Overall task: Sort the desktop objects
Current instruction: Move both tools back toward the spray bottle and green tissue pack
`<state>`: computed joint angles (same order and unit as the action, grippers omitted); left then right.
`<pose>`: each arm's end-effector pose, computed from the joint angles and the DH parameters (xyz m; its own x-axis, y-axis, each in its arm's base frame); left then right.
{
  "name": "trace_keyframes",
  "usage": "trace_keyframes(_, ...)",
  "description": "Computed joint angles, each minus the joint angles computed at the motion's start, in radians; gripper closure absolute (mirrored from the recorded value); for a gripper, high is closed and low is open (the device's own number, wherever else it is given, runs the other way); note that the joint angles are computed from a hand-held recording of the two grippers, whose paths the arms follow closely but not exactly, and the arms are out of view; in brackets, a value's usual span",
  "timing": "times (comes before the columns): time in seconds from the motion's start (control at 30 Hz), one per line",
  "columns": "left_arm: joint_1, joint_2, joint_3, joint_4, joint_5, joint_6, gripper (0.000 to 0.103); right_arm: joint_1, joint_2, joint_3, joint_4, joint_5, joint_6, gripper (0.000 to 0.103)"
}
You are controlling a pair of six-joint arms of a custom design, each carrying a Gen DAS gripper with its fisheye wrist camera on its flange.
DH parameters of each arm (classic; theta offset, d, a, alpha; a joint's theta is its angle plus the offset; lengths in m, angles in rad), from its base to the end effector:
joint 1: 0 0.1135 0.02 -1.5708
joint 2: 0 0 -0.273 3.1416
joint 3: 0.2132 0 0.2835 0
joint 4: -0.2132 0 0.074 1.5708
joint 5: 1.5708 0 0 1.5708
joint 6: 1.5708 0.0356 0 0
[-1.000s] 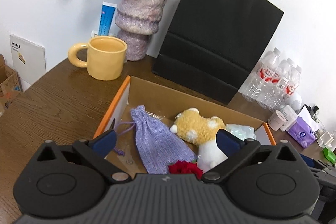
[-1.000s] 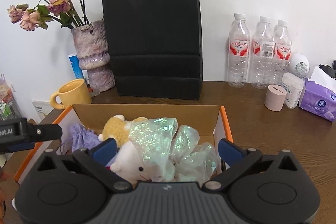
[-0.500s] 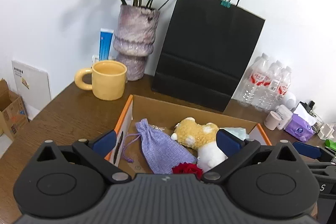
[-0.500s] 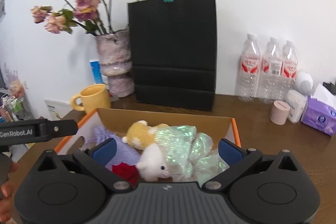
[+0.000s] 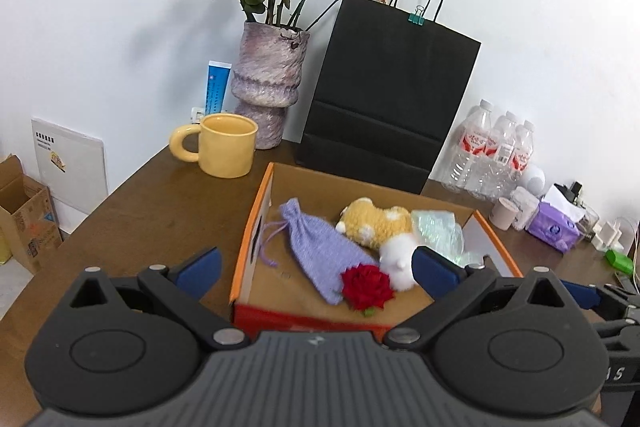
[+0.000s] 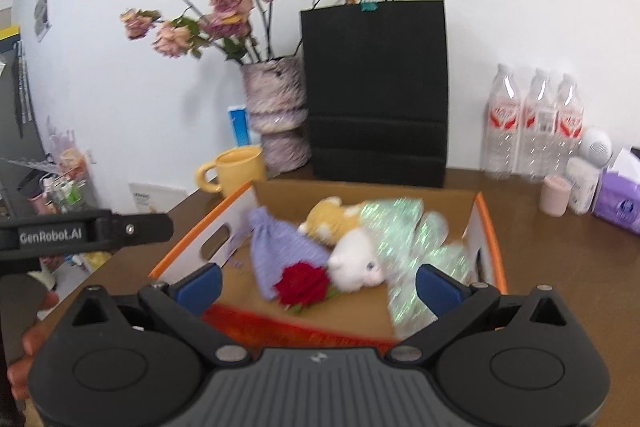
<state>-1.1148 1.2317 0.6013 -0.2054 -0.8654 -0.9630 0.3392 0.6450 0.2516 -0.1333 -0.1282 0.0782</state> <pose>0.1360 -0.2156 0.1841 -0.4798 -0.2303 -0.8466 -0.0641 0.9716 -0.2280 0.1637 0.0626 0.1719 -0.5065 -0.0965 -0.8568 -0.3959 0.9088 0.1316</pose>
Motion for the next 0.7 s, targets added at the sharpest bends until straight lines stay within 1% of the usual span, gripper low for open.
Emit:
trace_keyframes(0.23, -0.099, 0.016, -0.011, -0.139, -0.062, -0.156, 0.0, 0.072, -0.203, -0.097, -0.132, 0.039, 0.036, 0.0)
trace_keyframes(0.33, -0.12, 0.033, -0.02, -0.165, -0.063, -0.211, 0.0, 0.106, -0.292, -0.127, -0.198, 0.064, 0.049, 0.0)
trace_keyframes(0.47, -0.132, 0.064, -0.029, -0.19, -0.05, -0.279, 0.0, 0.126, -0.318, -0.161, -0.212, 0.058, 0.06, 0.0)
trace_keyframes(0.57, -0.136, 0.093, -0.034, -0.211, -0.045, -0.319, 0.0, 0.141, -0.301, -0.187, -0.186, 0.062, 0.075, 0.0)
trace_keyframes(0.7, -0.129, 0.12, -0.045, -0.224, -0.03, -0.355, 0.0, 0.177, -0.238, -0.209, -0.117, 0.09, 0.095, 0.0)
